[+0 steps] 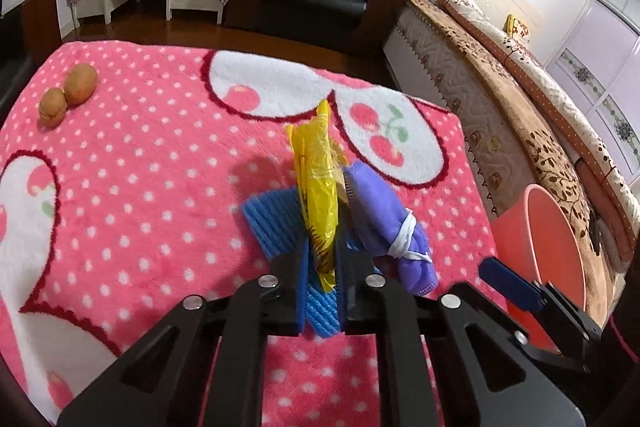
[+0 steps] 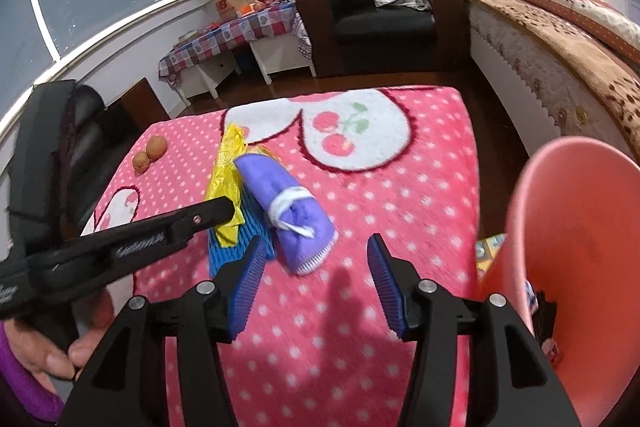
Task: Collect trash
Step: 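Grasp the yellow packet with the left tool while the right tool grasps the purple cloth, then carry both items over the pink bucket and open both tools to drop them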
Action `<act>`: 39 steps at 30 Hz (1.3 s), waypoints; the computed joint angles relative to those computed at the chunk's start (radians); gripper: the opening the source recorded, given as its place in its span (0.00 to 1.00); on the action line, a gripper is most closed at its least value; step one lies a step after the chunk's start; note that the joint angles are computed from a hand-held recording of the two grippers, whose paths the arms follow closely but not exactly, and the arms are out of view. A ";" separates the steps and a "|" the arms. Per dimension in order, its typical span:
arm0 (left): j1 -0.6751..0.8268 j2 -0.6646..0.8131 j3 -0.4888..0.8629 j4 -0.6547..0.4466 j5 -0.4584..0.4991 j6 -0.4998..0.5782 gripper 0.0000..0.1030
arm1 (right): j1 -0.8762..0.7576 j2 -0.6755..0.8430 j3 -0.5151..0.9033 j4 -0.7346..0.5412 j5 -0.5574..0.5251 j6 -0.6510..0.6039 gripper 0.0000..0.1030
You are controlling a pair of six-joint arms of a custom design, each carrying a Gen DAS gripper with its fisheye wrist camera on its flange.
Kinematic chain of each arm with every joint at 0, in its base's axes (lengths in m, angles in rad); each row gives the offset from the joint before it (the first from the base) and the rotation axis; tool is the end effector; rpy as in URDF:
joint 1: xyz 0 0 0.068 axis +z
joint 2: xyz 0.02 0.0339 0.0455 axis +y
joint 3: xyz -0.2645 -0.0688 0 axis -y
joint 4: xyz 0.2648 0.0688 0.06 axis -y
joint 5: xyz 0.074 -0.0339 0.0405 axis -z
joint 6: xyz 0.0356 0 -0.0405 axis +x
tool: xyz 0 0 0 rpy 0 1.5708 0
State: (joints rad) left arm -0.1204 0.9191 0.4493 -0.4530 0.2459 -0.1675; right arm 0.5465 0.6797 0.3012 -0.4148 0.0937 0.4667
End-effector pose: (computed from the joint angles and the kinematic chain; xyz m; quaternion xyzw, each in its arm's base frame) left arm 0.1859 -0.0312 0.1709 0.0169 0.9415 -0.1604 0.2960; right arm 0.1378 0.0799 0.1597 -0.0191 0.9243 0.1458 0.3521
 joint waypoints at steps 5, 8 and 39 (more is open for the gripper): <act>0.079 -0.078 -0.011 -0.060 0.057 0.043 0.10 | 0.006 0.153 0.038 0.112 0.003 -0.022 0.51; 0.140 -0.107 -0.017 -0.098 0.112 0.081 0.10 | -0.001 0.244 0.062 0.165 0.000 -0.036 0.51; 0.354 -0.460 0.028 -0.506 0.302 0.273 0.10 | 0.386 -0.304 0.086 -0.418 0.302 0.294 0.24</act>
State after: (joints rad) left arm 0.2332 0.4588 0.4774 -0.9588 0.5477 0.1058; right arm 0.9324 0.3756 0.3875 -0.8324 0.3957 0.7609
